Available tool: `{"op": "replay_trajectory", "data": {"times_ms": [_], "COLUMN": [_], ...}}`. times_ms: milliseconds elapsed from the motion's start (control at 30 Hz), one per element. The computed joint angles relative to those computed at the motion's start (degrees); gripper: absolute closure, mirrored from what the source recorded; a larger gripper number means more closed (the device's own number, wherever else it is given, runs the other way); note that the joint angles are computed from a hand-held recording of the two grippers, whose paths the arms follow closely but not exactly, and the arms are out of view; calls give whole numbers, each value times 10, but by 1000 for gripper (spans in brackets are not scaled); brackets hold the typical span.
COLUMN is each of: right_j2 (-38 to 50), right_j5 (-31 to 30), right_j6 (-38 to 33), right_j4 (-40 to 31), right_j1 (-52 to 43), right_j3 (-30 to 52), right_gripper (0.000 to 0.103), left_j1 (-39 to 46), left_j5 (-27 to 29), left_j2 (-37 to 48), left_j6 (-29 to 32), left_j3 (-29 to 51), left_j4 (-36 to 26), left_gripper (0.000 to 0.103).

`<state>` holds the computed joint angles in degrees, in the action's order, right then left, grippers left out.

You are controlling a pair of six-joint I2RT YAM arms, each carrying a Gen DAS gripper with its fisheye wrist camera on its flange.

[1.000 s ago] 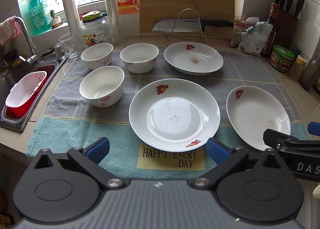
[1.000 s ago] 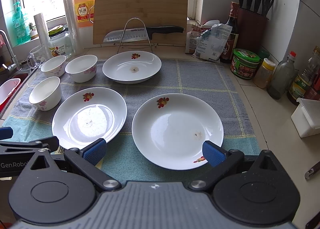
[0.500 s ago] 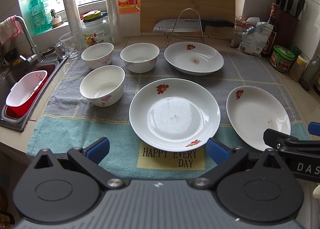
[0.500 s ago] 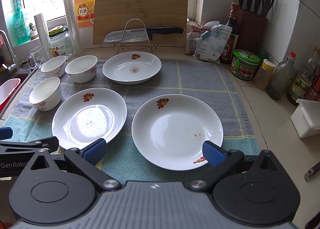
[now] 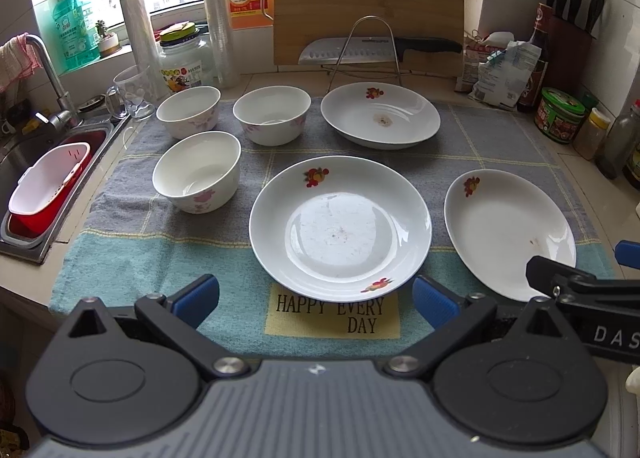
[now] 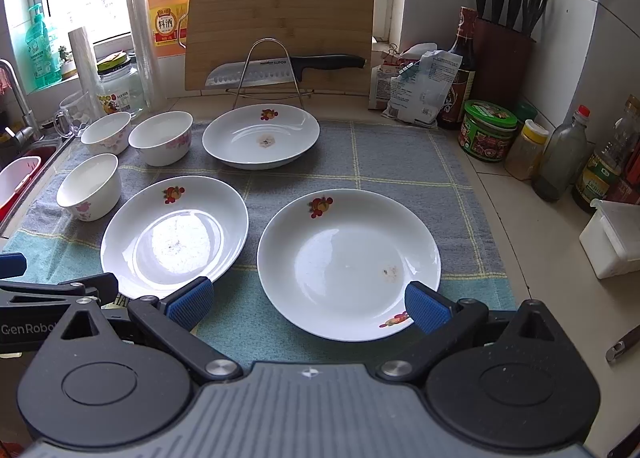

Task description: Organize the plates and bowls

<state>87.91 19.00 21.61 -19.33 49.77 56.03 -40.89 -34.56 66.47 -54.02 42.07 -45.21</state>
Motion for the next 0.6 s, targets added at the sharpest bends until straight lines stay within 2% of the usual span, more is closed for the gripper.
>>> {"op": "replay_trajectory", "data": {"times_ms": [233,433,600], "right_j2": [-15,-33,-42], "right_j5": [-13,-26,-46], "right_j6": [-17,-39,-55], "right_j4": [16,38,58], "right_j1": [-15,-36,-58], "right_j3": [-18,-39,-55], "right_gripper": [0,0,0], "left_j1": [-22,-22,-35], "left_j5": [-19,2,-9], "left_j2": [22,34,45], "left_j6": [-6,-2,2], "left_j3": [18,26,30], "left_j4": [-5,12,28], "left_gripper": [1,1,1]}}
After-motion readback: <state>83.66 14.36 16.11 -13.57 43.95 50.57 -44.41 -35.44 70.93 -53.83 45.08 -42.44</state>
